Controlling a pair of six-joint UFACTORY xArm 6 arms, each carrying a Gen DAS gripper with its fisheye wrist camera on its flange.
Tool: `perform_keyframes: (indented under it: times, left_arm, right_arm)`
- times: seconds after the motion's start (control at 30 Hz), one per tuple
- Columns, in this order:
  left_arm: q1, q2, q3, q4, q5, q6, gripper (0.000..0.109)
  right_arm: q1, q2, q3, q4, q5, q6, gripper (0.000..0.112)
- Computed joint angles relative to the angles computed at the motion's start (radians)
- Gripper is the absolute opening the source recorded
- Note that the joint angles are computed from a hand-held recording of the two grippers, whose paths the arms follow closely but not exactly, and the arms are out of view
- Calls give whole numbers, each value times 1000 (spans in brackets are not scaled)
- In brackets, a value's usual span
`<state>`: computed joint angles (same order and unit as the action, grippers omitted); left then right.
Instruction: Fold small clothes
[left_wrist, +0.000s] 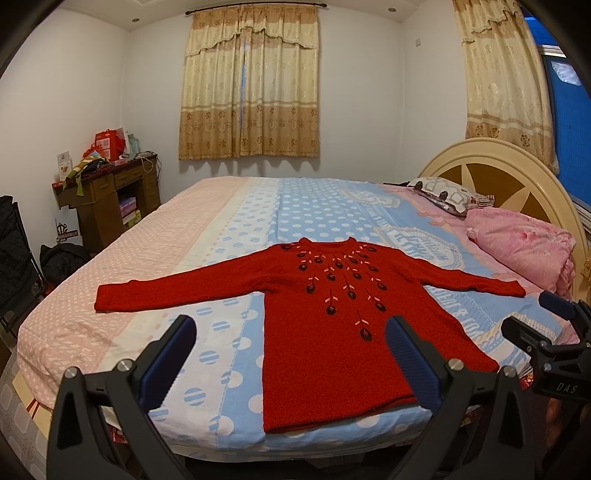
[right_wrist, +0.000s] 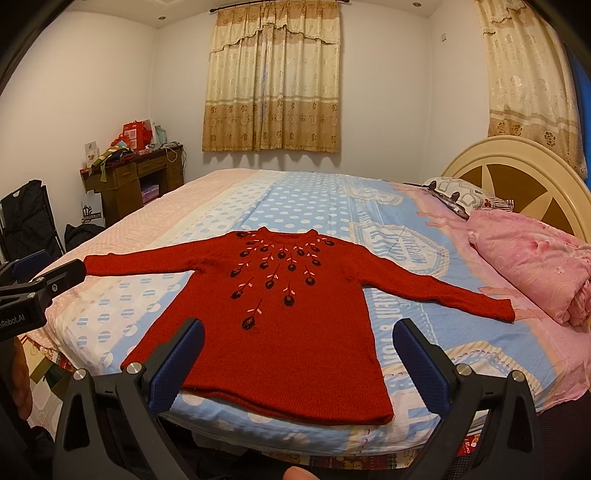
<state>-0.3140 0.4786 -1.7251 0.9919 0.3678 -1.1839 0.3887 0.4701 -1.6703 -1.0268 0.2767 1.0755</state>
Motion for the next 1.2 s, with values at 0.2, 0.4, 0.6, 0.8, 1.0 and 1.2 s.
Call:
perform_keyframes:
  times: [0.2, 0.4, 0.6, 0.8, 1.0, 1.2]
  left_arm:
    - [0, -4, 1, -5, 2, 5, 103]
    - [0, -5, 4, -6, 0, 4, 103]
    - [5, 7, -1, -22, -2, 20, 103]
    - [17, 68, -55, -92, 8, 92, 103]
    - [29, 179, -184, -188, 61, 206, 103]
    - [31, 325, -383, -347, 154, 385, 103]
  right_arm:
    - [1, 1, 2, 0, 1, 0, 102]
    - [1, 7, 2, 11, 2, -14, 102]
    - [-6, 28, -16, 34, 4, -38, 102]
    - [-19, 81, -66, 104, 33, -113, 102]
    - [-44, 169, -159, 225, 80, -222, 102]
    - [-68, 274, -293, 348, 145, -328, 102]
